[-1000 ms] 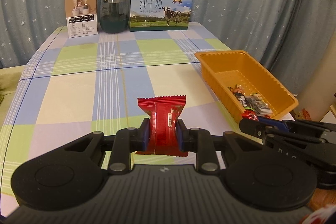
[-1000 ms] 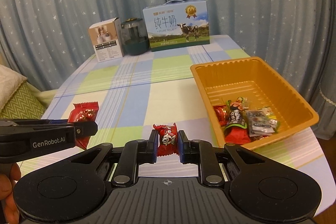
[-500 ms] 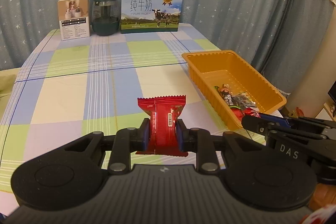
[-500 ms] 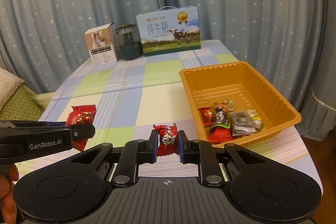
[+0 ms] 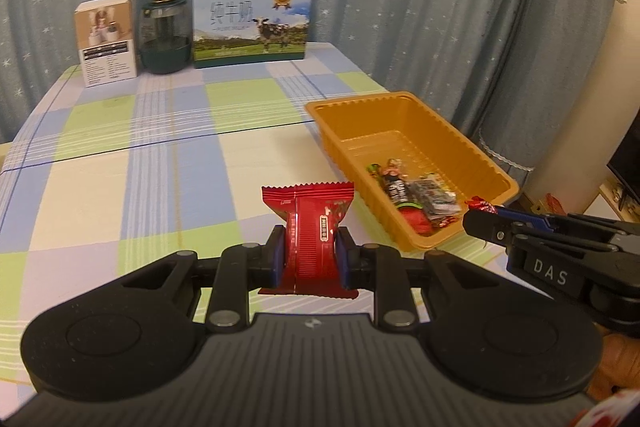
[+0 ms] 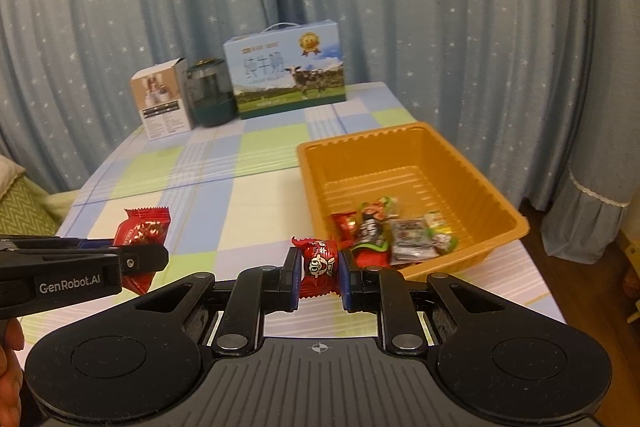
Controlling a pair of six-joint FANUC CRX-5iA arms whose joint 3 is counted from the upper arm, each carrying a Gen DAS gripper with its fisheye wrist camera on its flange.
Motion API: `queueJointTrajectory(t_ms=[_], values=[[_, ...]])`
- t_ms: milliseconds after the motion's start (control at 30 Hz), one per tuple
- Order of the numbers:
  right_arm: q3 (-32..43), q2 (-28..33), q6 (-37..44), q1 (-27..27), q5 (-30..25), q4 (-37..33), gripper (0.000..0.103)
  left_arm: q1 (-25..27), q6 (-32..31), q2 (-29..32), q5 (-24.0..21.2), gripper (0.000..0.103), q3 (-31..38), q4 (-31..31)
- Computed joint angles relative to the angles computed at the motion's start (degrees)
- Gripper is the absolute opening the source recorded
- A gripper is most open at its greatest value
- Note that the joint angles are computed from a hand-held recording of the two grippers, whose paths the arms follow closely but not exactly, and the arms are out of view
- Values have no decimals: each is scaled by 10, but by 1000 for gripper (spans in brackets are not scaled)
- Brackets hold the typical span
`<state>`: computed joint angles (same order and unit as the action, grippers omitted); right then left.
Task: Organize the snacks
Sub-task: 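Carry both held red candies over the orange tray with both tools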
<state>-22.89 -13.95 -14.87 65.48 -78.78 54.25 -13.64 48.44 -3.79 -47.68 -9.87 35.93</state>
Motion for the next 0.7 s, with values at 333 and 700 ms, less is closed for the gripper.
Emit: queueJointTrajectory(t_ms=[333,700], values=[[-22,-32,-19,9,-45,-6,19,-43,-8,24,-1,23,23,9],[-44,-66,-21,-2,-74,-8,19,-81,-16,69,-7,23,67,22]])
